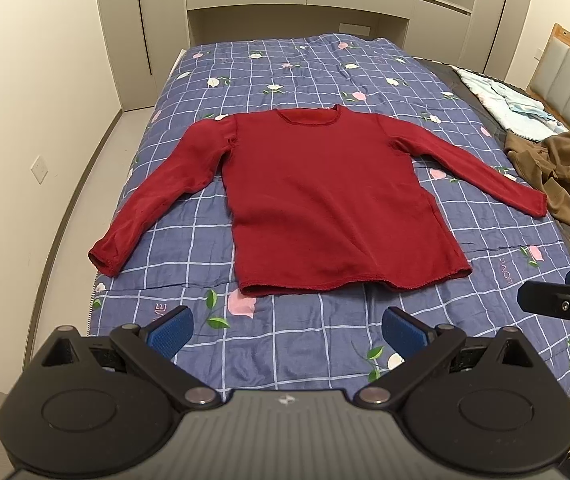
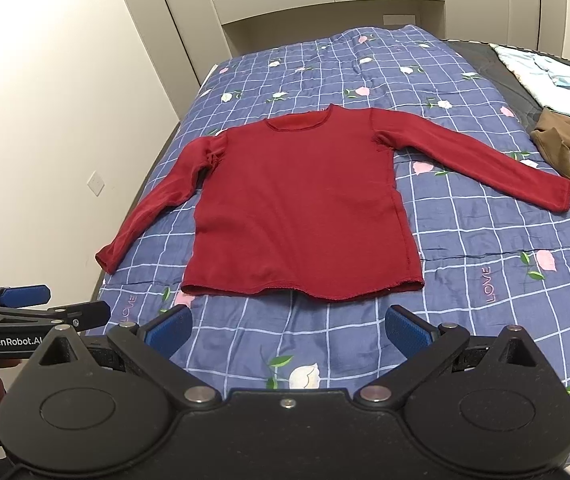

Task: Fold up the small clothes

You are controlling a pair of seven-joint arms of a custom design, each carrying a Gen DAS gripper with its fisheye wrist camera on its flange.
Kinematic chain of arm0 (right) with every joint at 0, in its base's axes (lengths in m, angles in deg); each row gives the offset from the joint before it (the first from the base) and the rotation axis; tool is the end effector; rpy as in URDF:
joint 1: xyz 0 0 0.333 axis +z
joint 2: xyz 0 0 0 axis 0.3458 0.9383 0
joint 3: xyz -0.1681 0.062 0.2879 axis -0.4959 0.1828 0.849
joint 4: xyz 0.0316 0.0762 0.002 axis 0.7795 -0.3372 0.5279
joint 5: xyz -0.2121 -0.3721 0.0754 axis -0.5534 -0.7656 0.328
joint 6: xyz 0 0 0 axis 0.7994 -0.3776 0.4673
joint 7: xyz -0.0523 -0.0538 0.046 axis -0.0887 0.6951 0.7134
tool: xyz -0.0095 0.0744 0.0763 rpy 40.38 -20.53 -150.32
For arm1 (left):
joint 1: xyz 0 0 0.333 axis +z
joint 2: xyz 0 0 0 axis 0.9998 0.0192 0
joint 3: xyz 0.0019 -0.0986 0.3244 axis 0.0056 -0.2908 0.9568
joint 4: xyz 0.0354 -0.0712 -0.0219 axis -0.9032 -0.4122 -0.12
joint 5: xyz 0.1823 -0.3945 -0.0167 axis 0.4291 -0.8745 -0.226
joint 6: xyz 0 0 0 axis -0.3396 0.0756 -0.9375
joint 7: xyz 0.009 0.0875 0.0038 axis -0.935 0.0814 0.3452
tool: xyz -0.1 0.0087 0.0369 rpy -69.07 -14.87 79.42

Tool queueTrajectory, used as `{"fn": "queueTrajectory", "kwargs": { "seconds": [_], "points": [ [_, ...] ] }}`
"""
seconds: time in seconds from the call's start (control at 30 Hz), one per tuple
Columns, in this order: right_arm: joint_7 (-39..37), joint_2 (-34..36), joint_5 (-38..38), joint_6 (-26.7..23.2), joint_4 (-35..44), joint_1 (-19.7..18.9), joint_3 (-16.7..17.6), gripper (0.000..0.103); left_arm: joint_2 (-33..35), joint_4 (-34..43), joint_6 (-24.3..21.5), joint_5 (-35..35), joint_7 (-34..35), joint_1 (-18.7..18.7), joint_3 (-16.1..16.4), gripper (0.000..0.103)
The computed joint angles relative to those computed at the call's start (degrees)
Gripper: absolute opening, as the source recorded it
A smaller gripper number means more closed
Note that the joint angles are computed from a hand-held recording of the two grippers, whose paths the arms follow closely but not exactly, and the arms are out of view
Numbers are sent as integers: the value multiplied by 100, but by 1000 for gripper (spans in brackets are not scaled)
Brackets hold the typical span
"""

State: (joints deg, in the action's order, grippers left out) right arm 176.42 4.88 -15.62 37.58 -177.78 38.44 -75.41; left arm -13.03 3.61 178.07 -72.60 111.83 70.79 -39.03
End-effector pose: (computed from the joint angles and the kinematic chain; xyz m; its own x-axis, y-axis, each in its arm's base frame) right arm 0.4031 0.2407 0.7377 -0.4918 -0.8382 -0.2358 -0.6410 0.5318 -0.5534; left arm 0.5570 -0.3552 0.7245 -0.6438 -0.7647 0.0282 -0.6432 0.5208 -0.5613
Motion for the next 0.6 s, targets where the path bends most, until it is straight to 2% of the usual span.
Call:
{"fn": "queueTrajectory", "kwargs": {
  "seconds": [0.6],
  "points": [
    [-1,39,-54,-60,78,-17,29,102,-13,-19,-1,-18,63,9,6,102]
  ]
}}
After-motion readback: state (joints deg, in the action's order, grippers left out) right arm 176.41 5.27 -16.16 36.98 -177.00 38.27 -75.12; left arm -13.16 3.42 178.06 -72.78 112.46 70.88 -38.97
